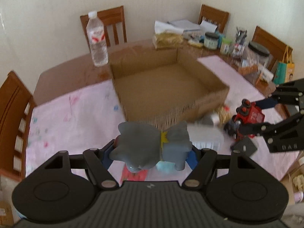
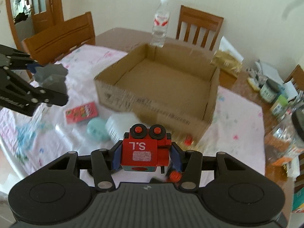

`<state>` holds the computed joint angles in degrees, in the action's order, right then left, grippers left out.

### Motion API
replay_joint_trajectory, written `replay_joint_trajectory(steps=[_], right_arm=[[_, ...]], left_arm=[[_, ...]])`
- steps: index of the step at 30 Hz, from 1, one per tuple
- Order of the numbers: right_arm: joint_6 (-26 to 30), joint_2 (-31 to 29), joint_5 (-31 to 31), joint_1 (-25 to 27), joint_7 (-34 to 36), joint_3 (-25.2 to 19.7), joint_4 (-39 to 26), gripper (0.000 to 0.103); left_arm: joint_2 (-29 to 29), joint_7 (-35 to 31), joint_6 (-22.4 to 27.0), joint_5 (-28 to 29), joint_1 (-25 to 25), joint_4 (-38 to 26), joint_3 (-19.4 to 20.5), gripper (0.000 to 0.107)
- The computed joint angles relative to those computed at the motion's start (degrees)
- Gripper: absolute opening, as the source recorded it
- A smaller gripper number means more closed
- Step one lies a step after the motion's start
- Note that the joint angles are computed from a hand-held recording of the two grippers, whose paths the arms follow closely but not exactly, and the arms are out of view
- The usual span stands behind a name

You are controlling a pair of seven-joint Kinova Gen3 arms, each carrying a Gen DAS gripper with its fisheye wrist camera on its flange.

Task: Organize rigid objects
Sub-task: 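Carry the grey dog with the left tool while the right tool carries the train to the box, then open the left tool to drop the dog while the right tool releases the train into the box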

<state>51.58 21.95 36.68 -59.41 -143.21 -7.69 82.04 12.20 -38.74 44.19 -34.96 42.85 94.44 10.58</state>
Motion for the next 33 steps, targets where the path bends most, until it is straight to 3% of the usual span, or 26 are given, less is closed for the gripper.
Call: replay_joint_trajectory(steps=[8, 17, 23, 25, 33], right_arm=[[-3.23, 1.14, -1.95, 4.62, 7.79, 0.70, -3.57, 0.057], [-7.01, 3.00, -5.86, 8.85, 15.16, 2.78, -6.33, 0.057], [-7.50, 4.39, -8.72, 11.07, 18.90, 3.71, -8.07, 0.057], [-7.57, 4.89, -9.67, 11.72, 20.13, 3.86, -8.66, 0.057], [-7.65, 7.50, -13.03, 13.50, 24.26, 4.38, -11.73, 0.057]], left_arm=[[5.84, -1.53, -0.71, -1.76, -0.30, -8.45, -3.27, 0.072], [16.64, -10.89, 2.17, 5.25, -2.18, -23.44, -6.47, 0.072], [23.54, -10.88, 3.70, 5.54, -0.11, -31.88, -11.93, 0.077], [24.25, -7.03, 2.02, 4.13, 1.40, -31.64, -14.79, 0.089], [19.02, 0.38, 0.18, 0.87, 3.94, -23.68, -16.40, 0.097]])
